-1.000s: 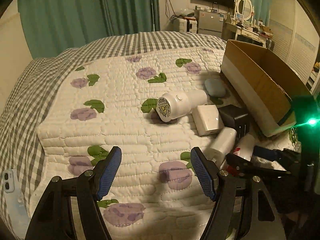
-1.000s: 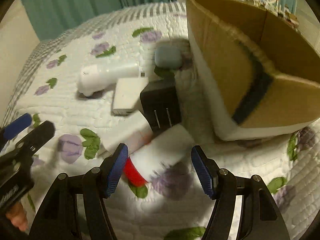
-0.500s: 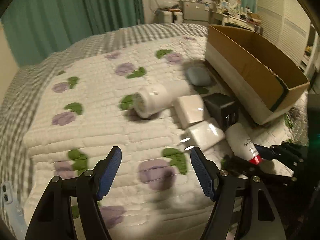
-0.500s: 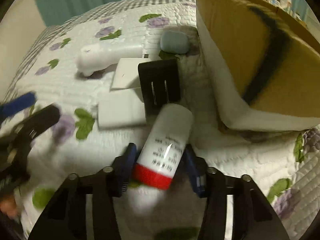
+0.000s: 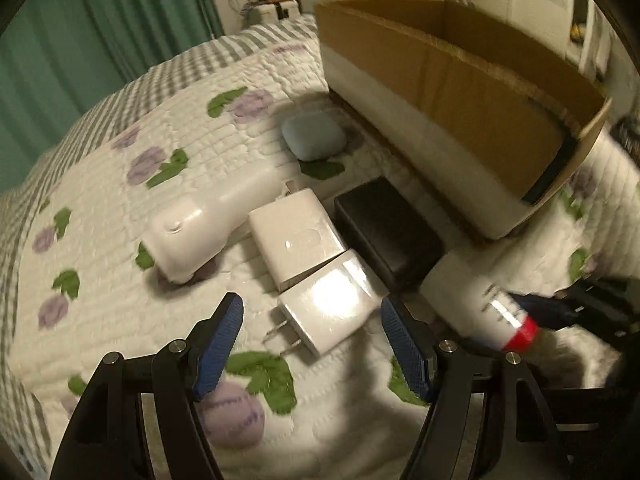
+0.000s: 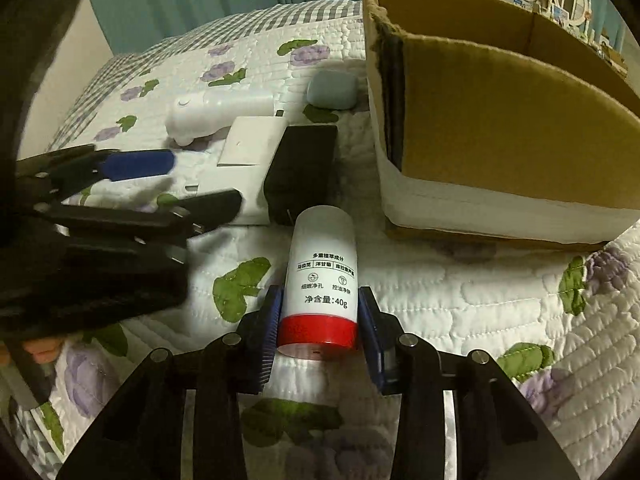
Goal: Organize rigid objects
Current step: 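Grasp the white charger with the left gripper while the right gripper lifts the tube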
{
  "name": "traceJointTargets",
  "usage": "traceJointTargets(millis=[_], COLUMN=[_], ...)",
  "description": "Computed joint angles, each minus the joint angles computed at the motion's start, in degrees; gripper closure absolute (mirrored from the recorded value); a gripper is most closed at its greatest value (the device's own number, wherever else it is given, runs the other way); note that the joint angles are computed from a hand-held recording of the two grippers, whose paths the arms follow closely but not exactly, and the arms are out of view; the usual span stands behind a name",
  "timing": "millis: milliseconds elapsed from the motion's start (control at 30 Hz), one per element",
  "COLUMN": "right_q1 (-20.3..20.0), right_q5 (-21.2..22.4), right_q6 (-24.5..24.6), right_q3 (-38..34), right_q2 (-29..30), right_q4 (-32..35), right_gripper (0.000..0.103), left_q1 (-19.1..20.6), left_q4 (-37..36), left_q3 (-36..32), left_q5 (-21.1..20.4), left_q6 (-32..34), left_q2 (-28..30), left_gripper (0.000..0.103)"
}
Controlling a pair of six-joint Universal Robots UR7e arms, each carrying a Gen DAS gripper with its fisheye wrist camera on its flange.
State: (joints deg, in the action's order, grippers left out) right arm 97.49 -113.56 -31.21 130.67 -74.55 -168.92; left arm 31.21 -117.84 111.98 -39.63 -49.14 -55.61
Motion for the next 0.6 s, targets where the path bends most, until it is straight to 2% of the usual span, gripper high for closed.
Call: traceJointTargets(millis=[100,200,333,500,600], right_q1=[-0.59,-0.6,-0.98,-0.61,-0.47], right_q5=[0.78,0.43,1.05,0.12,0.08], right_q6=[0.11,-0.27,-0.33,-2.04,-2.39], right_q3=[-0.31,-0.52,-1.01,-1.26,-1.35], right_q2=[0.19,0.97,1.46,2.59,2.5], right_q4=[0.42,0.04,0.54,-0.91,-0.74], right_gripper=[0.066,0.066,0.066,0.066,0.066], left_q1=[1.14,2.1,2.12,1.03,-0.33], left_q4=[-1.37,-1.76,-3.02,-5.41,-3.27], left_q3=[-0.74,-1.02,-0.44,2.07,2.87], left_q5=[-1.74,-3.04,-2.02,-1.03,-0.49], left_q6=[3.63,4.12,5.06,3.46,-0.52], left_q2=[1.44,1.81,1.75,-0.19,-1.77], left_gripper=[0.029,0.029,0.032,0.038,0.038])
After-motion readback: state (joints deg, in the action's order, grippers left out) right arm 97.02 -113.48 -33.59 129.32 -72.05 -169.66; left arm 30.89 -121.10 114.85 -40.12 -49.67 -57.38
